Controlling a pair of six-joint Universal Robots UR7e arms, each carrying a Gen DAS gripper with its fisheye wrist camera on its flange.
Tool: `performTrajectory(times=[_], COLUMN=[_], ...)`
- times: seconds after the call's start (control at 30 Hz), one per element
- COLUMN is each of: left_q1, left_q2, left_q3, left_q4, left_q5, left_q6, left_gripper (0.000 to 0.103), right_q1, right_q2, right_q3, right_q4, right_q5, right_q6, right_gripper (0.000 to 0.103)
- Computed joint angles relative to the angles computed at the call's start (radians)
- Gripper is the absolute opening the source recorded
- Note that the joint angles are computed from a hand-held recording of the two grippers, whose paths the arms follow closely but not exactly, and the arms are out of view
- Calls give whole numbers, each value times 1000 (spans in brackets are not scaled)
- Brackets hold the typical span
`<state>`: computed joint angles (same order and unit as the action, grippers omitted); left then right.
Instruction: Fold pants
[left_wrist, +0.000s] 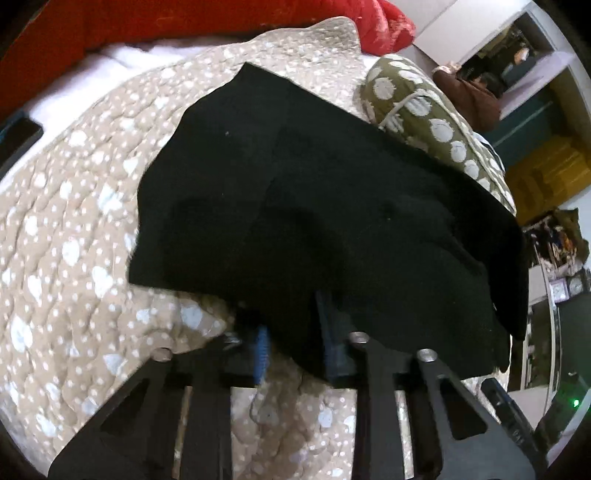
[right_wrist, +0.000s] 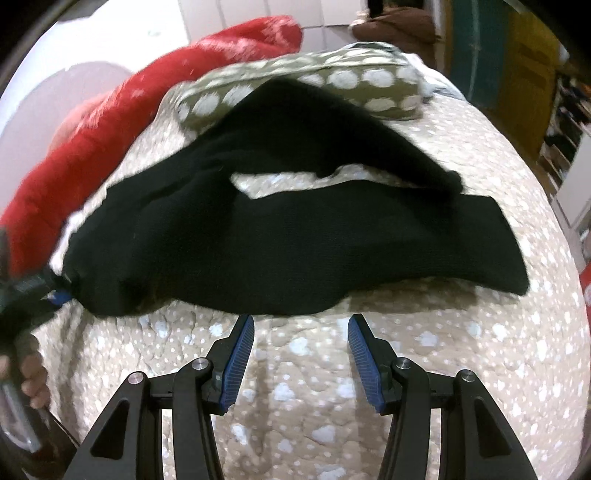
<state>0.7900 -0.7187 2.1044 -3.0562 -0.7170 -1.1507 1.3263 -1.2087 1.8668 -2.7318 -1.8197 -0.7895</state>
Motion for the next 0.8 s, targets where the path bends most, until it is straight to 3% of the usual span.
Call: performTrajectory(times=[0.1,0.23,0.4,0.53,0.6,0.63,0.67,0.73,0.8], left_q1=[-23,-65,-50,-44,-42,-40,-36,-45,-54], left_q2=[-48,-150,-157,-145,-149,-147,-145,-157,-166], left_q3=[48,122,124,117,119,114,102,108,109], left_q4=[-57,21,116,143,152,160,173,171,170], left_q5=[3,51,35,32,28,29,28,22,16], left_q6=[55,43,-7,-30,-33,-32,-31,-26,-11], left_gripper=[10,9,9,9,9,9,9,10,10], right_q1=[-12,-37,-84,-109,-120,-117,-117,-125,-120], right_q2=[-9,-10,25,62,77,91,94,58,5], right_q3=[-13,-34,-120,-171,-175,-182,-187,-171,-130], right_q4=[1,-25,30,24,-27,-54,-52,-29,-54], right_q5=[-9,-21,21,98,155,138,137,188,191], right_q6=[15,40,180,292,315,313,319,321,262], right_gripper=[51,51,51,51,40,16,7,5,4])
